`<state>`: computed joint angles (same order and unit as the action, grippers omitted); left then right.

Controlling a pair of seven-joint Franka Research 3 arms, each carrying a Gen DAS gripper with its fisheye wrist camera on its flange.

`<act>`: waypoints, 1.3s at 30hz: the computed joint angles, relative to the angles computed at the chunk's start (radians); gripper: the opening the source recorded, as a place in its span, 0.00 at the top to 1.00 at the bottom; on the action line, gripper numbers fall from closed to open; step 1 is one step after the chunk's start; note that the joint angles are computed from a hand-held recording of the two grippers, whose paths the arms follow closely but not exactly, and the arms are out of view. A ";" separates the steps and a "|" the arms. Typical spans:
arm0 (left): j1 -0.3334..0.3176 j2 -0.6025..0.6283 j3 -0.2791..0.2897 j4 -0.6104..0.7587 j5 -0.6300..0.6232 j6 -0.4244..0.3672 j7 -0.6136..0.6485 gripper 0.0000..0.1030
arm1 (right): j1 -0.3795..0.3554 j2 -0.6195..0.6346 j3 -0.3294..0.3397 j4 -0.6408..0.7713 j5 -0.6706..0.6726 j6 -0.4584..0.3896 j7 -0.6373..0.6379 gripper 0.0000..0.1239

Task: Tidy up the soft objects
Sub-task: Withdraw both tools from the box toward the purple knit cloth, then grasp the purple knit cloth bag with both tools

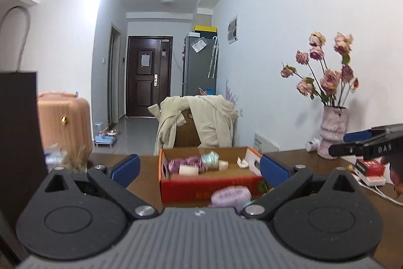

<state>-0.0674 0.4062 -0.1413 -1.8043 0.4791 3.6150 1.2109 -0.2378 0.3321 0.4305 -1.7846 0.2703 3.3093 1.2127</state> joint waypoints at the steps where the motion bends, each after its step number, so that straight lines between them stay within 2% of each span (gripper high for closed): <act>1: -0.015 -0.022 0.016 -0.051 -0.016 0.017 0.017 0.00 | -0.022 -0.021 0.030 -0.058 0.001 0.046 0.001 0.22; 3: -0.025 -0.064 0.022 -0.140 -0.033 0.007 0.028 0.00 | -0.031 -0.061 0.053 -0.197 -0.020 0.186 0.037 0.20; 5: 0.018 -0.078 -0.012 -0.180 0.022 -0.016 -0.017 0.00 | 0.030 -0.095 0.012 -0.306 0.004 0.285 0.031 0.20; 6: 0.049 -0.081 -0.032 -0.193 0.066 -0.028 -0.047 0.00 | 0.043 -0.105 0.011 -0.360 0.012 0.331 0.060 0.20; 7: 0.053 -0.082 -0.033 -0.198 0.074 -0.047 -0.057 0.00 | 0.035 -0.111 0.024 -0.403 -0.006 0.359 0.122 0.20; 9: 0.059 -0.078 -0.035 -0.190 0.078 -0.084 -0.070 0.00 | -0.047 -0.117 0.082 -0.490 -0.150 0.401 0.373 0.20; 10: 0.067 -0.070 -0.043 -0.174 0.085 -0.101 -0.077 0.00 | -0.064 -0.115 0.092 -0.514 -0.194 0.420 0.446 0.20; 12: 0.065 -0.055 -0.041 -0.152 0.079 -0.107 -0.072 0.00 | -0.024 -0.120 0.062 -0.536 -0.181 0.433 0.422 0.20; 14: 0.078 -0.037 -0.058 -0.132 0.095 -0.107 -0.078 0.00 | 0.085 -0.134 -0.003 -0.526 -0.033 0.425 0.265 0.20; 16: 0.115 -0.017 -0.097 -0.117 0.138 -0.117 -0.104 0.00 | 0.148 -0.135 -0.044 -0.515 0.040 0.433 0.200 0.20; 17: 0.139 -0.005 -0.125 -0.104 0.170 -0.140 -0.118 0.00 | 0.155 -0.134 -0.052 -0.510 0.029 0.427 0.216 0.20; 19: 0.127 0.009 -0.120 -0.090 0.174 -0.166 -0.105 0.00 | 0.161 -0.126 -0.068 -0.496 -0.013 0.400 0.257 0.20; 21: 0.169 0.033 -0.169 -0.068 0.199 -0.193 -0.103 0.00 | 0.198 -0.110 -0.099 -0.466 -0.001 0.365 0.238 0.20; 23: 0.242 0.075 -0.254 -0.033 0.227 -0.228 -0.103 0.00 | 0.239 -0.086 -0.134 -0.431 0.017 0.324 0.219 0.21; 26: 0.248 0.128 -0.285 0.024 0.189 -0.307 -0.066 0.00 | 0.246 -0.030 -0.149 -0.375 -0.031 0.289 0.289 0.22; 28: 0.282 0.187 -0.347 0.081 0.169 -0.368 -0.017 0.00 | 0.288 0.014 -0.184 -0.318 -0.007 0.252 0.310 0.23; 31: 0.319 0.302 -0.439 0.200 0.145 -0.436 0.097 0.00 | 0.380 0.081 -0.275 -0.209 0.023 0.170 0.306 0.24; 32: 0.318 0.345 -0.460 0.252 0.137 -0.459 0.139 0.00 | 0.407 0.105 -0.303 -0.168 0.031 0.142 0.300 0.24; 34: 0.314 0.434 -0.511 0.365 0.112 -0.528 0.227 0.02 | 0.418 0.157 -0.317 -0.087 0.028 0.099 0.298 0.24; 36: 0.278 0.498 -0.516 0.472 0.076 -0.593 0.273 0.10 | 0.418 0.220 -0.319 0.017 0.032 0.037 0.304 0.26; 39: 0.253 0.604 -0.566 0.631 -0.007 -0.698 0.354 0.17 | 0.439 0.307 -0.348 0.166 0.069 -0.059 0.338 0.29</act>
<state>0.1860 1.0097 -0.7076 -1.1730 0.4724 2.9167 1.5652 0.2012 0.6386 0.0820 -1.6190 0.3395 3.2504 1.5507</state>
